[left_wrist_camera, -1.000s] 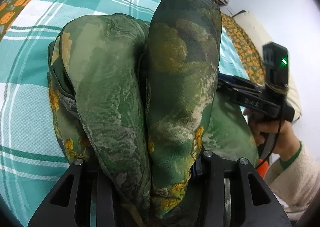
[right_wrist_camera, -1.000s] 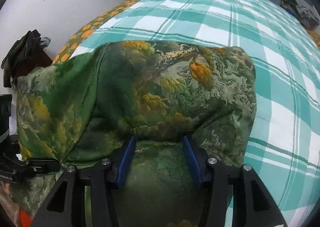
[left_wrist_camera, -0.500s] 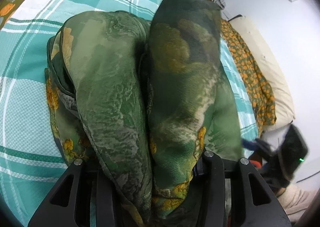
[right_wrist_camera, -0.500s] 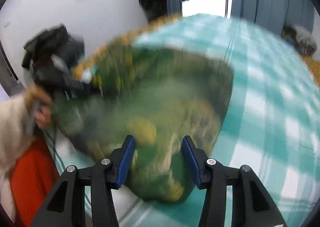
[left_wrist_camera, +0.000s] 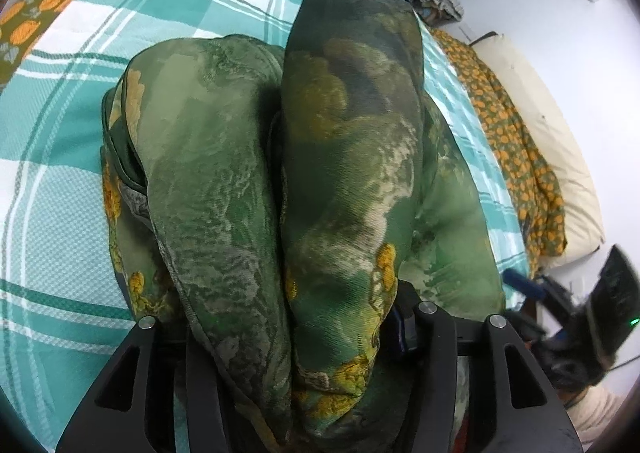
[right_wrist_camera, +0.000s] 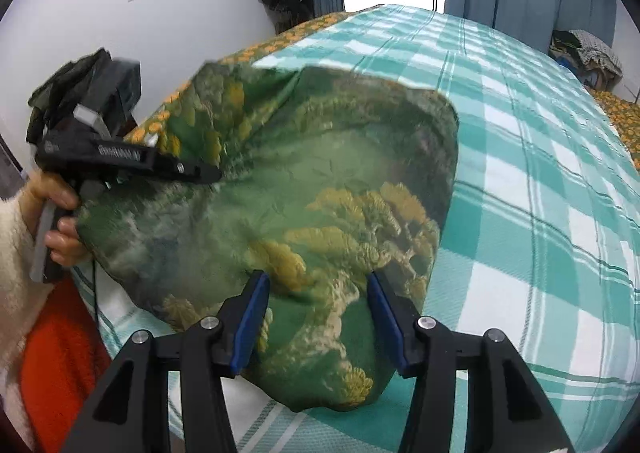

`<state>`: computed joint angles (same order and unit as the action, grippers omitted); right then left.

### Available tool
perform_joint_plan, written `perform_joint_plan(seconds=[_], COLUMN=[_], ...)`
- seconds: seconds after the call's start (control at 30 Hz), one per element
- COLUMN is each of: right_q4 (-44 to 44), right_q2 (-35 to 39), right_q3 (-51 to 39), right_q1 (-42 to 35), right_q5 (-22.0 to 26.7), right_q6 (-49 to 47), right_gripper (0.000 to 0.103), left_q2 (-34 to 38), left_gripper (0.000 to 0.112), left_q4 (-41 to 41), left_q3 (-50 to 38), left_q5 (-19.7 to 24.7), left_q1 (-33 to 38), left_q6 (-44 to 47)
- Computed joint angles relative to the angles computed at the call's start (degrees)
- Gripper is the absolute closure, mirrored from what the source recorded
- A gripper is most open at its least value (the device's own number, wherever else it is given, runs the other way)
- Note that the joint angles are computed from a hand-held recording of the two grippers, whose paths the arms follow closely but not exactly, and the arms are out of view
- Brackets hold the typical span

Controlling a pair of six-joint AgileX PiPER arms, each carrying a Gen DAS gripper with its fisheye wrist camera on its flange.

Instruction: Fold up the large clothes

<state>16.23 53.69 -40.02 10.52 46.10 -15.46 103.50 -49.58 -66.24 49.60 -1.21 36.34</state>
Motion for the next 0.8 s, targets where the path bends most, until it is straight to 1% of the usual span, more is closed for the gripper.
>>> perform_joint_plan(seconds=[0.07,0.13,0.17,0.2,0.27,0.33,0.4,0.47,0.53,0.57,0.63,0.7,0.77,0.8], right_q4=[1.17,2.36,2.41,1.54,1.90,3.90,5.32,10.40,11.94,10.67,7.29,-1.81,-12.21,-17.67], right_q2=[-0.59,1.04,2.38,3.11,4.17,3.93,3.71,4.46,5.24,6.47,11.23,18.90,22.37,23.37], right_q3=[-1.56,-2.97,-3.60,-3.93,-4.57,-4.60,-4.69,-4.94,-5.01,-4.97,-5.00,-5.77,-6.20,-6.76], right_q1=[-0.22,0.30,0.89,1.84,1.49,0.05,-0.65,-1.95,0.04,2.56,8.03,15.47,21.16,23.48], right_q5=[0.01,-0.97,-1.73,-2.36,-2.70,-2.42,-2.36,-2.34,-3.13,-4.65,-7.56,-11.34,-14.98,-15.53], right_q6=[-0.17,-1.24,-1.52,-0.81,-1.43,-3.17,-4.16,-8.36,-8.86,-7.16,-2.95,6.14,16.00,21.47], right_gripper=[0.049,0.049,0.049,0.049,0.049,0.049,0.049,0.049,0.049,0.049,0.049,0.049,0.049,0.049], left_q2=[-1.07,-2.60,-3.18,-4.30,-7.23,-10.85,-13.28,-13.64,-11.64,-10.37,-6.69,-4.71,-2.02,-1.33], left_gripper=[0.052,0.047,0.045,0.045,0.044,0.038,0.022,0.020,0.020,0.020,0.020,0.020,0.020,0.020], left_q4=[2.15,4.19,4.30,3.42,0.77,-1.90,-2.91,-3.37,-4.77,-5.79,-8.20,-9.47,-11.97,-13.00], left_q3=[-0.05,-0.13,-0.38,-0.73,0.09,1.68,3.67,4.97,6.23,6.40,7.13,7.97,8.42,8.68], left_q5=[-1.55,-2.22,-1.69,0.14,2.68,4.72,4.26,4.71,5.98,6.92,9.15,9.11,11.46,12.67], left_q1=[-1.23,-1.94,-1.83,-0.73,2.32,7.26,10.98,15.46,19.06,20.14,21.21,20.31,20.99,20.73], left_q6=[-2.66,-5.43,-6.14,-6.38,-5.07,-2.09,-0.19,2.43,4.23,5.06,7.76,8.84,11.98,12.97])
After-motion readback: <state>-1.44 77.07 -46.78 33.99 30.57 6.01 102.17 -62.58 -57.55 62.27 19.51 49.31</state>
